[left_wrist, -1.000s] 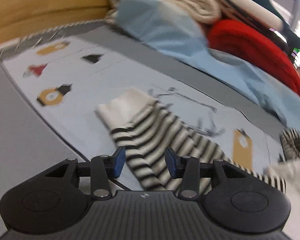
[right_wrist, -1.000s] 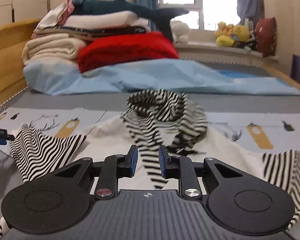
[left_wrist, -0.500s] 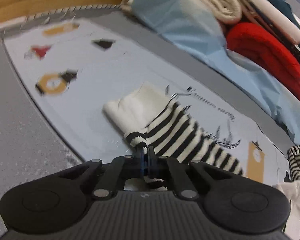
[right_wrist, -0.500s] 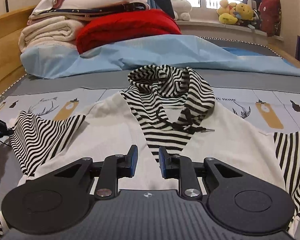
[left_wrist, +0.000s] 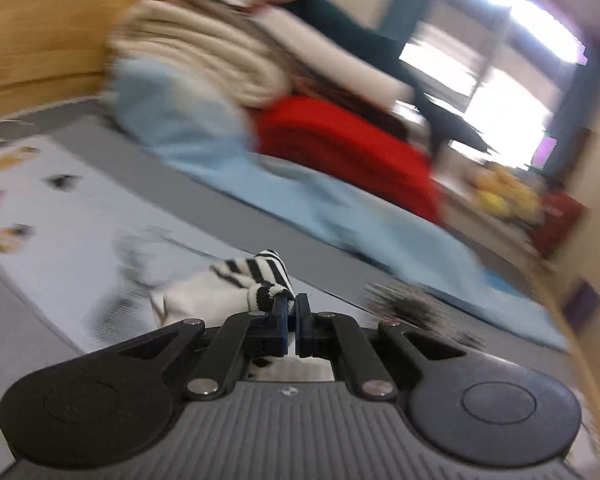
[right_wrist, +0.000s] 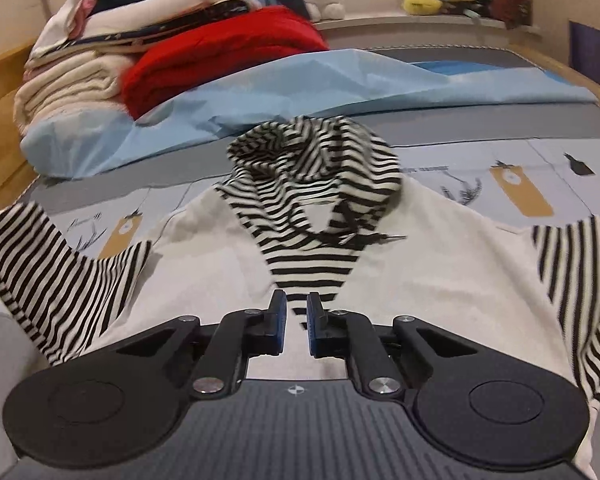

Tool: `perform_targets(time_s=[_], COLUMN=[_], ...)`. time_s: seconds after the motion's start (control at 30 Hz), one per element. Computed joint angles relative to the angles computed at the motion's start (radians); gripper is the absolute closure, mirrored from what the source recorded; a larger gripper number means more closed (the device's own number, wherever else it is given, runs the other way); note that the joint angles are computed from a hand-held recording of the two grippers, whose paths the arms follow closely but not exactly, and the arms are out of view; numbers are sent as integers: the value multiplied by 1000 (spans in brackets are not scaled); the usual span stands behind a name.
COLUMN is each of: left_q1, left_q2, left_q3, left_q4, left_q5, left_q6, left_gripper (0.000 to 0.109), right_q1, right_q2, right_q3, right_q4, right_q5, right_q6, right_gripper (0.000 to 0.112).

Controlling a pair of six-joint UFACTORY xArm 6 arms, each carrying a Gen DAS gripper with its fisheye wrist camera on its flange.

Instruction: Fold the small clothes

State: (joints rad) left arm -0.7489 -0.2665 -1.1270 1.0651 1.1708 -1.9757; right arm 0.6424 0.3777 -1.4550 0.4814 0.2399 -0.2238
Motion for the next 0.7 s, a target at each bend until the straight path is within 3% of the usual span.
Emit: perform_targets(time_s=[0.13, 0.23, 0.3, 0.4, 0.47, 0.53, 0.6, 0.7], left_q1=[-12, 7, 17, 44, 78, 114, 145, 211], left_q2=[278, 462, 492, 424, 350, 297, 257, 170], left_q3=[-235, -383, -396, -331, -248, -195, -151, -28], left_q4=[-8, -233, -296, -198, -190, -254, -329, -435], left_q5=[-313, -552, -626, -553, -484, -385, -284, -263], left_q6=[105, 352, 429, 315, 238, 247, 249, 202], left_gripper=[106, 101, 92, 82, 82, 82, 82, 82], right_q1=[-32, -70, -101, -137, -140, -134, -131, -129], right_q2=[-9, -9, -3, 11, 21, 33, 43, 74], right_q3=[14, 23, 19, 3, -4, -17, -31, -72], right_q4=[-57, -203, -333, -471, -396, -265, -186, -225], right_q5=[-8, -18, -16, 17, 37, 65, 109, 205], right_q6=[87, 250, 426, 625, 586, 486, 431, 468], right_gripper=[101, 101, 100, 100, 100, 99, 88, 78])
